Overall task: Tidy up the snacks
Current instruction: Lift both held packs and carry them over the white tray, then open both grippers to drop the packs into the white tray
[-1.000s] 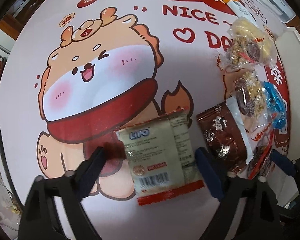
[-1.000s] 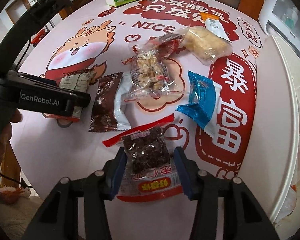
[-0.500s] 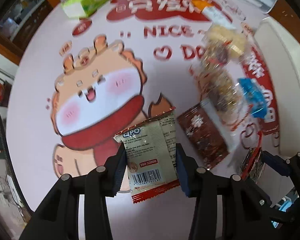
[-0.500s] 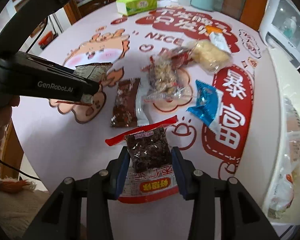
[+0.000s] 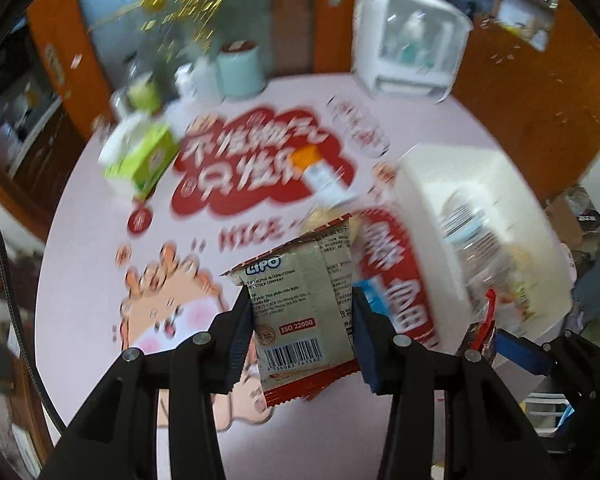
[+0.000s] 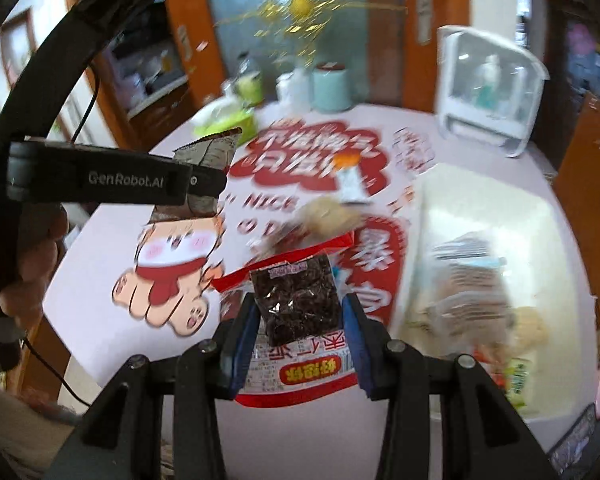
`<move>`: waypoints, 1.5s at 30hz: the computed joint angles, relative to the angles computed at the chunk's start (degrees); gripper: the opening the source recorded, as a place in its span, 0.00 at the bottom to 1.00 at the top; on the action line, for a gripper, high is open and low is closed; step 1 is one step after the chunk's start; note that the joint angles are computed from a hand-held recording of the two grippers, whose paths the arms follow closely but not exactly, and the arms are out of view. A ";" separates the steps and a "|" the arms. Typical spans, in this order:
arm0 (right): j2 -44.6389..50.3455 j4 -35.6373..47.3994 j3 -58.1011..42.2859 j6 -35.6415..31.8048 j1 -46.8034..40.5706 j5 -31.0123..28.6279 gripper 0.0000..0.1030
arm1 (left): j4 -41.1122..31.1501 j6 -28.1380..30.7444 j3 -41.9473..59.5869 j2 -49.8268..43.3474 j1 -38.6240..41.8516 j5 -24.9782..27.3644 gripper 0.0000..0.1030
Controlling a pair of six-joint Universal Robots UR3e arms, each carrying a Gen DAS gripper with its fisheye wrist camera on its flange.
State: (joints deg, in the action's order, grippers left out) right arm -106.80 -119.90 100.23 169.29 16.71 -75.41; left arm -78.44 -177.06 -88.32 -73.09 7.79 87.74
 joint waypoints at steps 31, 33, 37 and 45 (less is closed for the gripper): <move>-9.50 10.83 -0.81 -6.92 -37.64 5.65 0.42 | -6.80 -13.96 51.86 -43.99 -32.81 10.74 0.43; -9.16 10.79 -0.75 -7.55 -38.22 5.90 0.42 | -8.42 -14.30 54.88 -46.01 -33.25 11.21 0.43; -7.64 10.46 -1.13 -8.28 -38.76 5.71 0.42 | -11.49 -14.91 60.69 -49.88 -34.03 11.91 0.43; -5.94 10.81 -1.27 -9.68 -39.86 5.59 0.42 | -15.66 -16.49 67.93 -54.46 -35.15 13.73 0.47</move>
State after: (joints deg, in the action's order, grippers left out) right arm -112.75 -109.09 98.96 159.61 -23.15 -69.83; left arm -94.10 -193.55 -20.38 -127.56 -27.37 101.47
